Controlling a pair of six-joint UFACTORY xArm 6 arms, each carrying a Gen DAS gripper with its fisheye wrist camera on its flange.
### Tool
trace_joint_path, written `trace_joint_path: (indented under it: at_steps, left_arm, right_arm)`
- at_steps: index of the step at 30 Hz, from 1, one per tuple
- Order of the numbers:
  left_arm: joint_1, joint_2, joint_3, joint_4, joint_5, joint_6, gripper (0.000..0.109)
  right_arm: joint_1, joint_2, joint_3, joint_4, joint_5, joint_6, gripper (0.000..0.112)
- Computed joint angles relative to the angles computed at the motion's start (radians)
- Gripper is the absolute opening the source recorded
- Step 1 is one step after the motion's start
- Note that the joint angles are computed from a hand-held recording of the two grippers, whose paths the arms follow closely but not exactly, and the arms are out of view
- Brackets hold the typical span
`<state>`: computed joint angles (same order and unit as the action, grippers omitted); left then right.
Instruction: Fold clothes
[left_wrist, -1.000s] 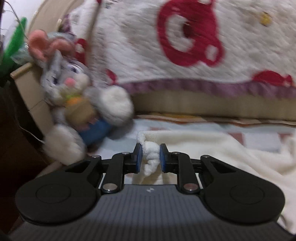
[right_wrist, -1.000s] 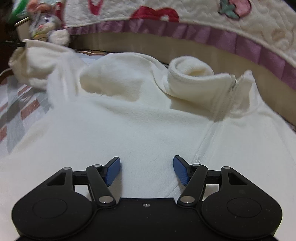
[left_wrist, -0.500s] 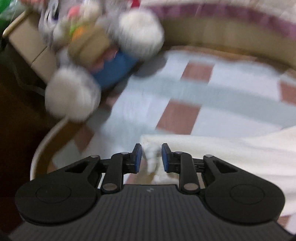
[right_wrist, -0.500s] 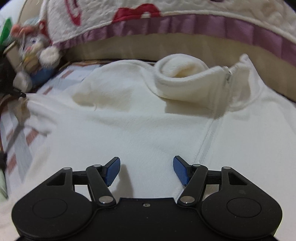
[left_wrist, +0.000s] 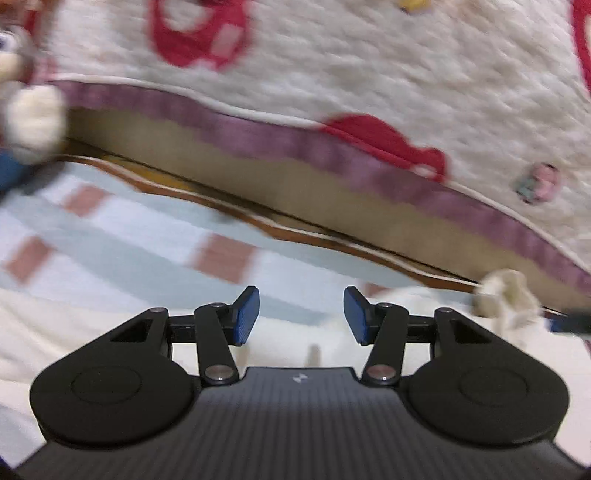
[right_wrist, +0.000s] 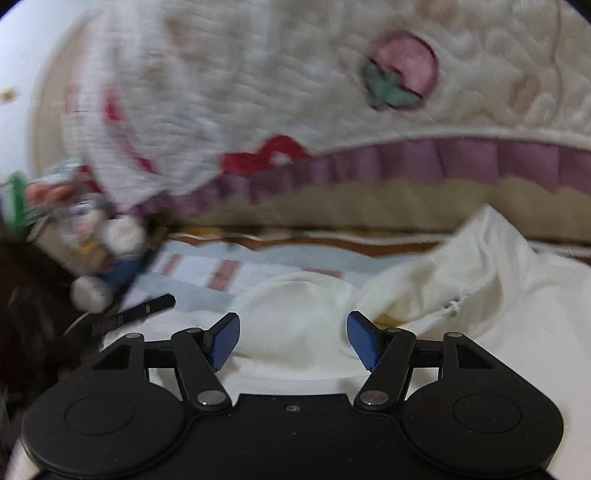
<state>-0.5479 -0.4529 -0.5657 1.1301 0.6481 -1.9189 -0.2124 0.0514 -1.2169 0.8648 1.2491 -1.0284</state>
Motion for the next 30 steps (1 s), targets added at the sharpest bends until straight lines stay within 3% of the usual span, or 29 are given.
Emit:
trace_joint_path:
  at_steps: [5,7,9,11,12,13,14,15,17,20,24,30]
  left_arm:
    - [0.015,0.149,-0.074,0.130,-0.084,-0.101,0.048]
    - [0.046,0.171,-0.064,0.164,-0.135,-0.136,0.048]
    - [0.041,0.189,-0.055,0.186,-0.134,-0.134,0.047]
    - [0.031,0.206,-0.046,0.214,-0.135,-0.122,0.047]
    - [0.023,0.214,-0.040,0.227,-0.134,-0.120,0.047]
    - [0.022,0.220,-0.039,0.238,-0.137,-0.127,0.047]
    - [0.023,0.227,-0.039,0.248,-0.141,-0.134,0.047]
    - [0.023,0.234,-0.038,0.259,-0.145,-0.142,0.047]
    - [0.025,0.237,-0.040,0.288,-0.145,-0.172,0.047]
    - [0.028,0.232,-0.038,0.334,-0.140,-0.212,0.049]
    - [0.036,0.236,-0.042,0.371,-0.133,-0.242,0.050]
    - [0.047,0.280,-0.063,0.339,-0.074,-0.197,0.052]
  right_arm:
    - [0.072,0.112,-0.115,-0.114,-0.035,0.173,0.069]
    - [0.074,0.161,-0.151,-0.115,-0.009,0.229,0.070]
    - [0.064,0.214,-0.190,-0.093,0.059,0.279,0.069]
    - [0.070,0.236,-0.184,-0.086,0.056,0.293,0.069]
    - [0.083,0.233,-0.166,-0.095,0.018,0.277,0.065]
    - [0.100,0.222,-0.139,-0.103,-0.040,0.247,0.054]
    - [0.112,0.211,-0.115,-0.101,-0.093,0.206,0.041]
    - [0.119,0.204,-0.103,-0.087,-0.129,0.153,0.022]
    - [0.121,0.200,-0.103,-0.015,-0.163,0.017,0.021]
    - [0.095,0.237,-0.176,0.119,-0.129,-0.111,0.021]
    - [0.103,0.313,-0.298,0.076,-0.155,-0.105,0.021]
    - [0.125,0.348,-0.316,0.051,-0.187,-0.173,0.021]
